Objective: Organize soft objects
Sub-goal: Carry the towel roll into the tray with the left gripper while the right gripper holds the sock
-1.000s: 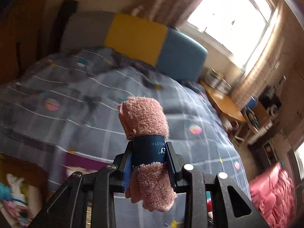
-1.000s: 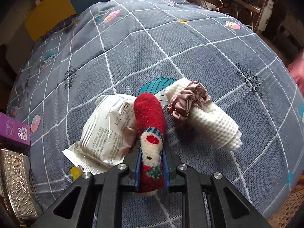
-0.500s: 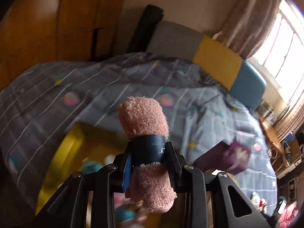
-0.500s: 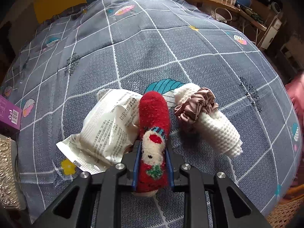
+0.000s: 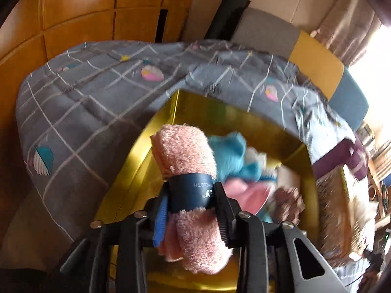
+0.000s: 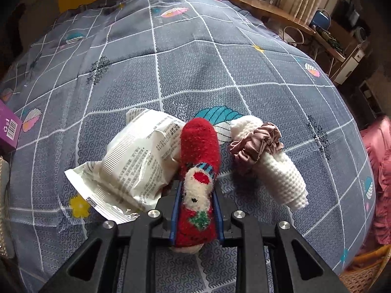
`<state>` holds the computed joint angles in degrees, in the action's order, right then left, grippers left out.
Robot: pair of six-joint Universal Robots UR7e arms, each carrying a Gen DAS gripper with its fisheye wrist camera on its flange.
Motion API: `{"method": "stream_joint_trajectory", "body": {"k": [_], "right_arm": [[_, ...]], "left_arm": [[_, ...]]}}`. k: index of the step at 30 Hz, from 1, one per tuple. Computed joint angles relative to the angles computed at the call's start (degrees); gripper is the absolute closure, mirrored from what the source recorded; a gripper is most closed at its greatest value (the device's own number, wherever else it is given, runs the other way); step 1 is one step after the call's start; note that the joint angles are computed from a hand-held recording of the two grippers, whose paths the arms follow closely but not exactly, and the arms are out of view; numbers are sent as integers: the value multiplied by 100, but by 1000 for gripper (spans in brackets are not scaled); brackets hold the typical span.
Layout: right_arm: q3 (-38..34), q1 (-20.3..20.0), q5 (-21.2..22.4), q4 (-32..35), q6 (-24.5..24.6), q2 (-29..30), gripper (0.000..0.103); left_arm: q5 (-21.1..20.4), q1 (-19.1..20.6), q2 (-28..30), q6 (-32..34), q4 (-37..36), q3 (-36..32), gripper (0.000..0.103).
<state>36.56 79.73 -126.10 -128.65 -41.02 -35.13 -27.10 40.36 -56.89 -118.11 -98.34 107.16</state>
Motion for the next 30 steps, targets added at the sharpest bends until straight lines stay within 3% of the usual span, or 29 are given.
{"method": "stream_joint_trajectory", "body": {"k": [5, 9, 13, 15, 17, 22, 24, 27, 30], "right_arm": [[246, 33, -94, -280, -177, -76, 79], [393, 54, -121, -372, -167, -144, 80], [321, 52, -139, -361, -222, -101, 80], [335, 58, -160, -397, -266, -99, 80], [350, 64, -173, -413, -281, -103, 80], [296, 66, -163, -352, -199, -85, 80], [263, 63, -160, -330, -199, -74, 81], [192, 62, -108, -227, -107, -89, 85], [67, 84, -84, -11, -17, -104, 87]], "left_arm": [[50, 178, 139, 613, -155, -163, 60], [55, 97, 222, 369, 23, -294, 60], [56, -58, 388, 1143, -931, -118, 57], [-15, -41, 565, 1422, -915, -256, 57], [-50, 22, 715, 1184, -320, -485, 57], [-307, 243, 652, 793, 107, -612, 57], [-162, 156, 546, 748, -260, -407, 56], [18, 41, 573, 716, -181, -405, 44], [169, -64, 620, 741, -192, -420, 42]]}}
